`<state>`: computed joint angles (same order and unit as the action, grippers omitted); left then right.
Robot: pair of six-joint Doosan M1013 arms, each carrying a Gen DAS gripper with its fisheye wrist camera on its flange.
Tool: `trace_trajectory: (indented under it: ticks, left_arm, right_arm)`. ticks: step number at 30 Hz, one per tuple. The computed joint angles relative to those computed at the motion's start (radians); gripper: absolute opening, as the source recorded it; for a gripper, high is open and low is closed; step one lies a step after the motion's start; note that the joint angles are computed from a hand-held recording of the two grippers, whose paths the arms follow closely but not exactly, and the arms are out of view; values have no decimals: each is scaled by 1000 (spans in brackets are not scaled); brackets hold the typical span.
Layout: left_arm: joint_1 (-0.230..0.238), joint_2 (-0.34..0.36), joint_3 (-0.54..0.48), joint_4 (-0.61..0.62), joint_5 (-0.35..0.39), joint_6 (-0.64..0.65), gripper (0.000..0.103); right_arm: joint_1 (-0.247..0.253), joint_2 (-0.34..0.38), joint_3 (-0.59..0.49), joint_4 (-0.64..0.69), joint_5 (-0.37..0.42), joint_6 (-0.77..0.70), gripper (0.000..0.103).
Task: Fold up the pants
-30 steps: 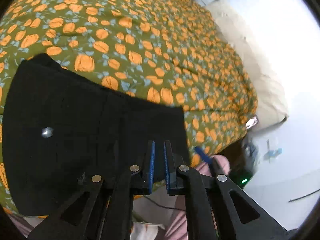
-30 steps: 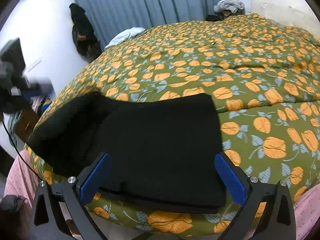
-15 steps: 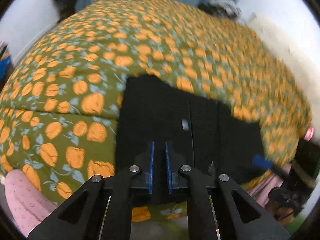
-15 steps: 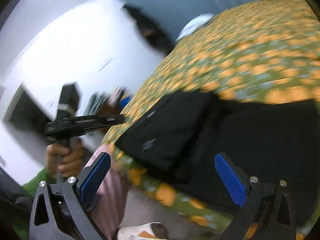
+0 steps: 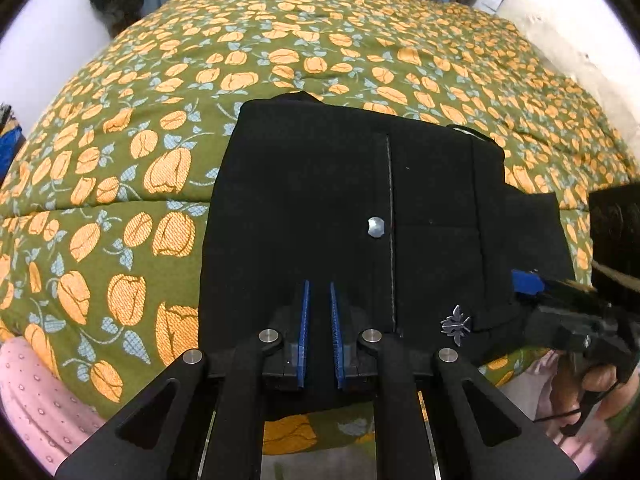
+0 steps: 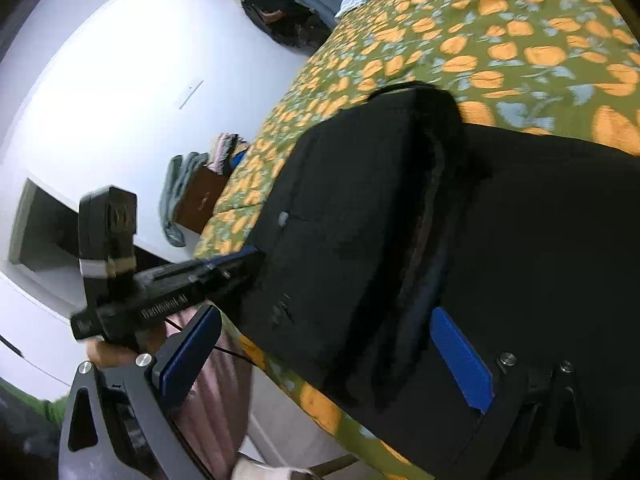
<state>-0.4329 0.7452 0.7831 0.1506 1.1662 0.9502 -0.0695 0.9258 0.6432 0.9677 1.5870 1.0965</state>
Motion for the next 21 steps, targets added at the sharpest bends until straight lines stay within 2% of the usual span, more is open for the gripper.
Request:
trace_trajectory:
  ticks: [5,7,8,9,10,12,13,17,21]
  left_arm:
    - [6,-11,25,-15,-33,-25,9]
    - [7,-14,30,-17,-41,-33,10]
    - [6,-14,31,-15,-43,-38,10]
    - [7,-13,30,-18,-43,-38,10]
    - [7,-13,27,-18,-40,-41,10]
    - [9,-15,13,-29,-28,-44,10]
    - [9,-23,10,-27,-31,-58,10]
    - [7,-86,51,42,-125,-135,10]
    - [12,-120,65,106,-153,-182,12]
  right_arm:
    - [-4,35,-48,53,38,75,97]
    - [5,42,-79,-39,59,89,79]
    - [10,44,-89,-87,60,96,58]
    - [8,53,-103,-89,72,115,44]
    - [5,60,-111,-65,83,129,39]
    - [-4,39,-79,-16,50,105,27]
    - [-9,32,-67,15,38,103,25]
    - [-42,2,-46,175,-2,115,20]
    - [-80,-6,-84,254,-4,112,20]
